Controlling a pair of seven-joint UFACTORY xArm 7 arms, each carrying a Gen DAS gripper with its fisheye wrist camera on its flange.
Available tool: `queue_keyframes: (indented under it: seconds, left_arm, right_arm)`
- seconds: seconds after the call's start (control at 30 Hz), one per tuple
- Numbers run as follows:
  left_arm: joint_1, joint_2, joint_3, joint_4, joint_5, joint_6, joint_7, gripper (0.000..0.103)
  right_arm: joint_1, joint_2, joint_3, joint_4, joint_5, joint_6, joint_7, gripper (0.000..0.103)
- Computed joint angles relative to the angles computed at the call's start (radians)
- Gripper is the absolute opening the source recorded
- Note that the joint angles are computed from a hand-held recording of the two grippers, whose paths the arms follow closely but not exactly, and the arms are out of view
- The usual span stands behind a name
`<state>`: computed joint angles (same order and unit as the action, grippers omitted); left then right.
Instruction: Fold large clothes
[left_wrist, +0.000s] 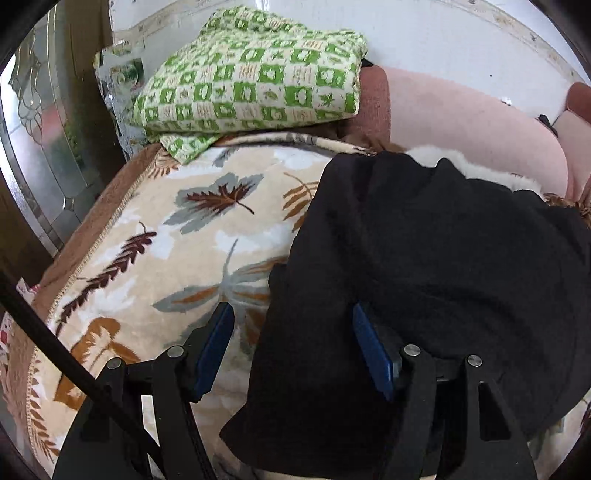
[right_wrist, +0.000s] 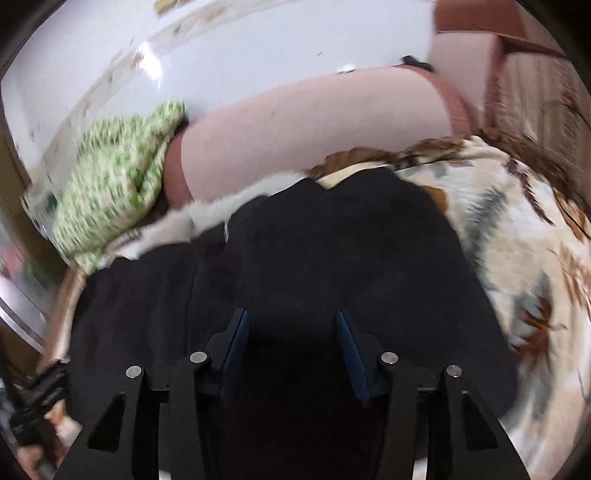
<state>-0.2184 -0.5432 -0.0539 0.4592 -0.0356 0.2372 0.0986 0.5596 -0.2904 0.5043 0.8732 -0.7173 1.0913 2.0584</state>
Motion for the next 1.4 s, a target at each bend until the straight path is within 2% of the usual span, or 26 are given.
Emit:
queue_keyframes:
  seconds: [0.07,0.13,0.23,0.27,0.33,0.43,0.5,0.57,0.67,0.73,0.83,0.93,1.03,1.17,1.2,1.3,1.33,1.4]
  left_arm:
    - [-0.022,0.035,0.025,0.015,-0.021,-0.007,0.013,0.067]
    - [-0.025,0.067,0.027,0.027,-0.030,-0.022,0.017,0.070]
    - [-0.049,0.078,0.057,0.037,-0.069,-0.019,0.028,0.073]
    - [-0.074,0.064,0.085,0.037,-0.100,-0.010,0.045,0.073]
    - [-0.078,0.031,0.098,0.043,-0.122,0.029,0.062,0.073]
    - [-0.078,-0.031,0.121,0.041,-0.156,0.070,0.091,0.073]
    - [-0.059,-0.060,0.129,0.040,-0.168,0.080,0.098,0.073]
    - [-0.033,-0.061,0.134,0.056,-0.169,0.107,0.101,0.073]
    - [-0.011,-0.068,0.151,0.062,-0.188,0.114,0.112,0.073]
    - [0.022,-0.078,0.134,0.056,-0.176,0.095,0.106,0.073]
    - [0.074,-0.095,0.101,0.045,-0.138,0.043,0.083,0.073]
    - [0.082,-0.107,0.109,0.044,-0.122,0.016,0.079,0.073]
    - [0.079,-0.116,0.131,0.047,-0.118,0.011,0.083,0.073]
    - [0.077,-0.108,0.160,0.061,-0.137,0.008,0.078,0.074]
    - [0.080,-0.106,0.160,0.063,-0.141,0.008,0.073,0.074]
    - [0.108,-0.116,0.143,0.051,-0.136,-0.023,0.050,0.075]
    - [0.119,-0.120,0.134,0.046,-0.130,-0.034,0.040,0.077]
    - [0.132,-0.131,0.123,0.034,-0.120,-0.065,0.021,0.078]
  right_arm:
    - [-0.011,0.104,-0.028,0.058,0.015,0.034,-0.107,0.066]
    - [-0.002,0.160,-0.053,0.081,-0.006,0.053,-0.123,0.071]
    - [0.021,0.168,-0.084,0.075,-0.021,0.051,-0.100,0.072]
    - [0.029,0.172,-0.087,0.080,-0.025,0.065,-0.104,0.072]
    - [0.045,0.169,-0.094,0.093,-0.017,0.090,-0.127,0.072]
    - [0.072,0.164,-0.077,0.172,0.009,0.202,-0.161,0.072]
    - [0.096,0.175,-0.047,0.235,-0.064,0.240,-0.134,0.072]
    - [0.116,0.222,-0.047,0.310,-0.109,0.218,-0.169,0.072]
    - [0.132,0.297,-0.093,0.378,-0.135,0.056,-0.213,0.071]
    - [0.141,0.383,-0.128,0.443,-0.139,-0.001,-0.241,0.071]
    - [0.165,0.542,-0.180,0.571,-0.083,0.073,-0.324,0.081]
    - [0.187,0.561,-0.228,0.580,-0.065,0.079,-0.304,0.089]
    - [0.219,0.557,-0.256,0.627,-0.021,0.127,-0.357,0.089]
    - [0.309,0.555,-0.272,0.716,-0.144,0.223,-0.342,0.085]
    - [0.320,0.567,-0.274,0.740,-0.166,0.206,-0.337,0.085]
    - [0.280,0.651,-0.270,0.807,-0.102,0.076,-0.396,0.084]
    - [0.297,0.690,-0.296,0.845,-0.064,0.087,-0.436,0.084]
    - [0.324,0.779,-0.321,0.944,-0.031,0.169,-0.502,0.086]
